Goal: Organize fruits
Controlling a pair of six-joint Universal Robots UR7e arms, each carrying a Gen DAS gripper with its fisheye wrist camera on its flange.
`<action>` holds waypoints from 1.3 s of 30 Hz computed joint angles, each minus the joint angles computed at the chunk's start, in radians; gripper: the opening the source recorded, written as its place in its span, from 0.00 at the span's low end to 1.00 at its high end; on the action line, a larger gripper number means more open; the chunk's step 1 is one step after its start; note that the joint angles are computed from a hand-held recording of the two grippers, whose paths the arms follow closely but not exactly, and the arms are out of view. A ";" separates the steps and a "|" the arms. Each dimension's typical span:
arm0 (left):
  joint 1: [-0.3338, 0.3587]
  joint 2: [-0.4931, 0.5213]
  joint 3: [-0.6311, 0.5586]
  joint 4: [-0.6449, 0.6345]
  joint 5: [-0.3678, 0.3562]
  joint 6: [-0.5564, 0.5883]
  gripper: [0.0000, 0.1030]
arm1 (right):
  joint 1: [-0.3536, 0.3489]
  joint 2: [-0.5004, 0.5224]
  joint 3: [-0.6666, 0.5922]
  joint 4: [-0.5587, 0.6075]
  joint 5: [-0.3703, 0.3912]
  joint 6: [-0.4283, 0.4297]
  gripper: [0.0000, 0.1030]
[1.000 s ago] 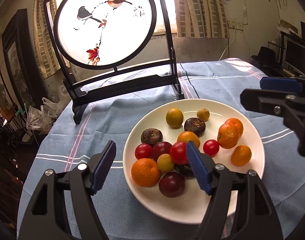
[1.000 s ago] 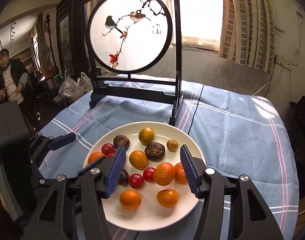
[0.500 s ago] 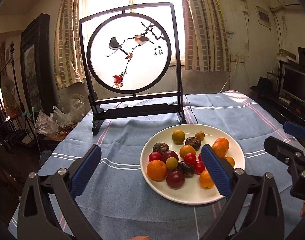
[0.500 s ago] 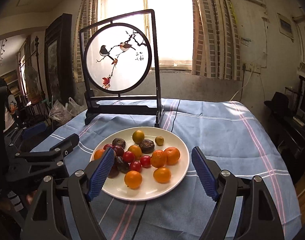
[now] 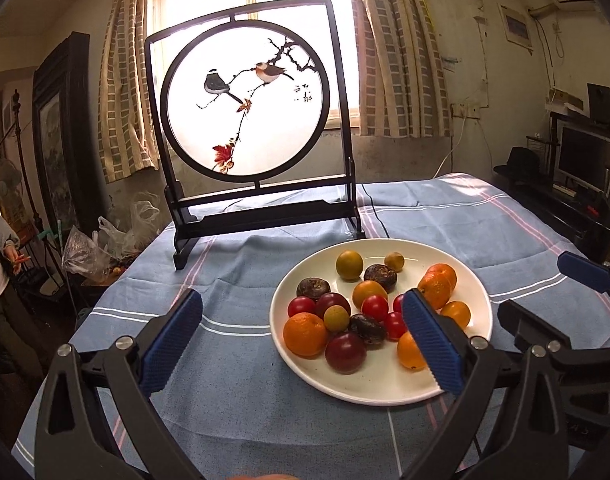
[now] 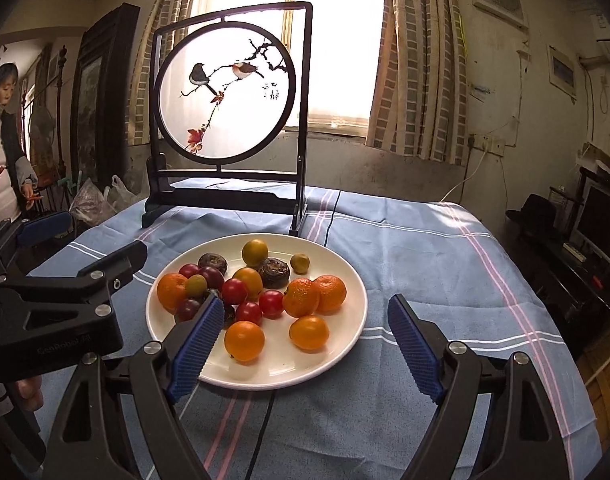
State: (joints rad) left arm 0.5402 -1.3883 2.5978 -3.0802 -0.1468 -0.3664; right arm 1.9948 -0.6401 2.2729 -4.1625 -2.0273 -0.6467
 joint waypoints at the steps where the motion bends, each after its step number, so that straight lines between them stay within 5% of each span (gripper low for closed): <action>1: 0.003 0.007 0.000 -0.016 0.003 0.010 0.95 | -0.001 -0.001 -0.001 0.004 0.000 0.003 0.82; 13: 0.017 0.007 -0.003 -0.010 -0.012 0.006 0.95 | 0.001 0.010 0.000 0.018 -0.005 -0.003 0.82; 23: 0.003 -0.069 0.005 0.266 0.021 -0.230 0.94 | 0.004 0.012 0.002 0.022 0.001 -0.003 0.82; 35: 0.027 -0.113 -0.026 0.488 0.011 -0.377 0.95 | -0.001 0.006 0.002 0.000 0.000 0.014 0.83; 39: 0.018 -0.088 -0.014 0.408 0.027 -0.315 0.95 | -0.005 0.006 0.001 -0.002 -0.004 0.019 0.84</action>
